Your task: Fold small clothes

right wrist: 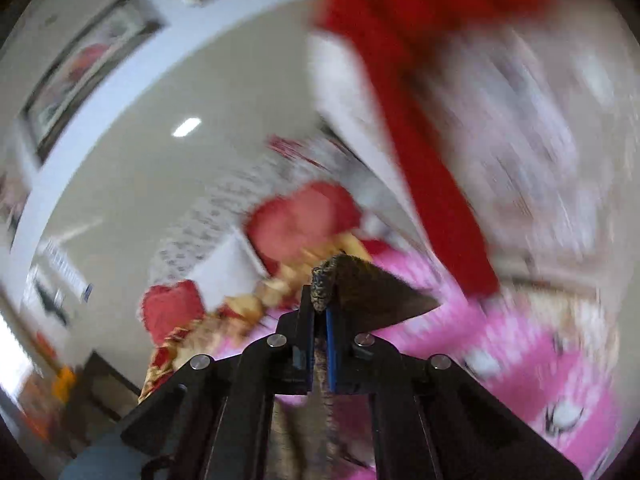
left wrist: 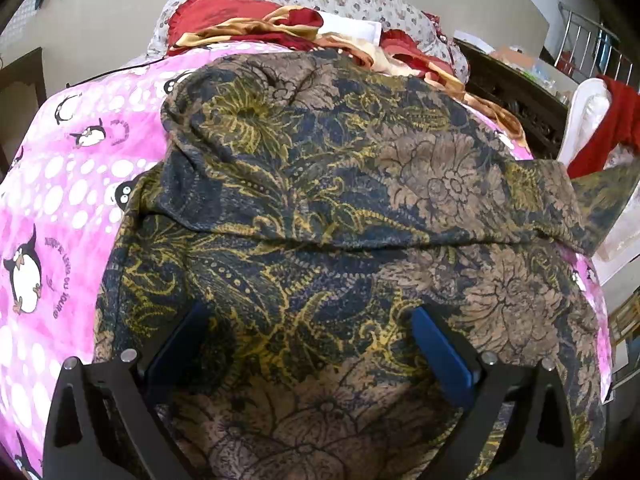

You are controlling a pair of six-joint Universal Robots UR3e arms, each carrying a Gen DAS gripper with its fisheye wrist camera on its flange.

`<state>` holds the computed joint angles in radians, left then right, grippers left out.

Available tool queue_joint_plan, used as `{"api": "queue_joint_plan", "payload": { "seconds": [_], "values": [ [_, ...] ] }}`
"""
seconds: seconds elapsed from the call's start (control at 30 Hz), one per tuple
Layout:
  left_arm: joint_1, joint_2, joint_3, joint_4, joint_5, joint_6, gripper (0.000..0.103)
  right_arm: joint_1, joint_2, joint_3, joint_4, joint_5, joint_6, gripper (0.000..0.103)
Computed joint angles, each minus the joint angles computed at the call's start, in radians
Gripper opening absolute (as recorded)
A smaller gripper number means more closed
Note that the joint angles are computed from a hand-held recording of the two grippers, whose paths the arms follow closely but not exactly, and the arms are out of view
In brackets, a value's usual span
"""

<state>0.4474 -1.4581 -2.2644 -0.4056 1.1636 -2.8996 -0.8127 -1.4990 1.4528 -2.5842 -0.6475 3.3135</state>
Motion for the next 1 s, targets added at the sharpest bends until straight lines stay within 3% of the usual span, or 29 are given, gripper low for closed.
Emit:
{"api": "queue_joint_plan", "payload": {
  "seconds": [0.1,0.23,0.43,0.6,0.7,0.73,0.83,0.9,1.0],
  "values": [
    [0.013,0.008,-0.005,-0.007,-0.019,0.003,0.103,0.083,-0.027,-0.103,0.06,0.044,-0.008,0.003],
    [0.015,0.016,0.001,-0.026,-0.02,0.005,0.103,0.35,0.034,-0.232,0.124,-0.024,-0.072,0.003],
    [0.179,0.16,0.053,-0.256,-0.168,0.034,0.103,0.833,0.323,-0.392,0.138,-0.261,-0.158,0.003],
    [0.28,0.197,0.137,-0.395,-0.22,0.077,0.103,1.05,0.578,-0.454,0.134,-0.462,-0.132,0.003],
    [0.296,0.171,0.187,-0.448,-0.261,0.103,0.103,1.119,0.637,-0.426,0.138,-0.583,-0.145,0.004],
    [0.29,0.146,0.213,-0.468,-0.276,0.102,0.103,1.135,0.633,-0.4,0.143,-0.614,-0.156,0.009],
    [0.226,0.065,0.27,-0.459,-0.272,0.077,0.103,1.125,0.538,-0.232,0.094,-0.595,-0.182,0.023],
    [0.175,-0.005,0.311,-0.45,-0.304,0.078,0.103,1.114,0.447,-0.104,0.071,-0.604,-0.23,0.025],
    [0.081,-0.137,0.409,-0.477,-0.316,0.092,0.103,1.116,0.32,0.085,0.03,-0.749,-0.329,0.027]
  ]
}}
